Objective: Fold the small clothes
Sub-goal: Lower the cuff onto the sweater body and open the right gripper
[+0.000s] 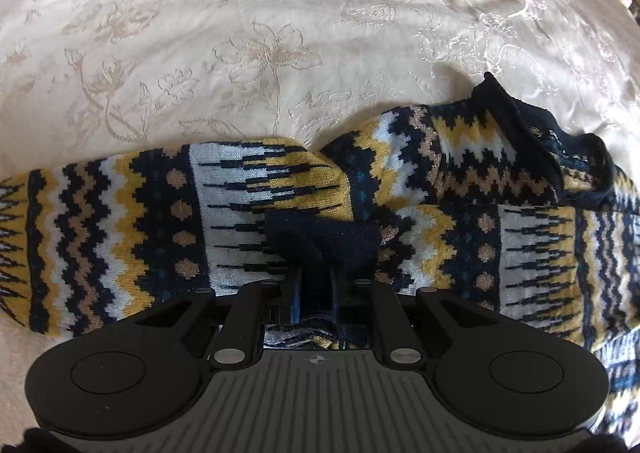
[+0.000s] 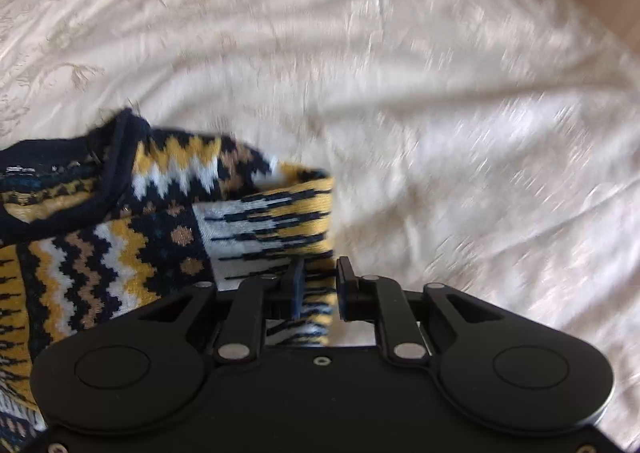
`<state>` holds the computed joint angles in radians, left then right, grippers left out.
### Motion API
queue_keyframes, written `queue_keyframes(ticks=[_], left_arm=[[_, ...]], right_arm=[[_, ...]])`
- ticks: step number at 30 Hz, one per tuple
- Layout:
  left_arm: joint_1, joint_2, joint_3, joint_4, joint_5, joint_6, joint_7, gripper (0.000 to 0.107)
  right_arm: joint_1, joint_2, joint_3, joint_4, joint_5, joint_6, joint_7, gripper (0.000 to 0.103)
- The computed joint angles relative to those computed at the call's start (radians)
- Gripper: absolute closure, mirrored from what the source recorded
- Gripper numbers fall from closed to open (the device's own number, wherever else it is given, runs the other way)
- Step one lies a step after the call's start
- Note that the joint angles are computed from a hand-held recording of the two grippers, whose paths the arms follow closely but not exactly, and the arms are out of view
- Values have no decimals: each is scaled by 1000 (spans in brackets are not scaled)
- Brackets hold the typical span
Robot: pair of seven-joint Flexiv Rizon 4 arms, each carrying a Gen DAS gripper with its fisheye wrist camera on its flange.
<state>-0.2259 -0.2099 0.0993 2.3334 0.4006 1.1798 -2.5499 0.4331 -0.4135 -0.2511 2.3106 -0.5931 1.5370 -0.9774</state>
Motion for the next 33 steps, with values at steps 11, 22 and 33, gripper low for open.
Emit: queue_keyframes(ticks=[11, 22, 33], left_arm=[[-50, -20, -28, -109, 67, -228, -109, 88], [-150, -173, -75, -409, 95, -710, -131, 75], [-171, -58, -94, -326, -5, -698, -340, 40]], right_arm=[[-134, 13, 218, 51, 233, 37, -315, 76], [-181, -28, 271, 67, 303, 152, -491, 69], [-401, -58, 521, -24, 430, 54, -608, 59]])
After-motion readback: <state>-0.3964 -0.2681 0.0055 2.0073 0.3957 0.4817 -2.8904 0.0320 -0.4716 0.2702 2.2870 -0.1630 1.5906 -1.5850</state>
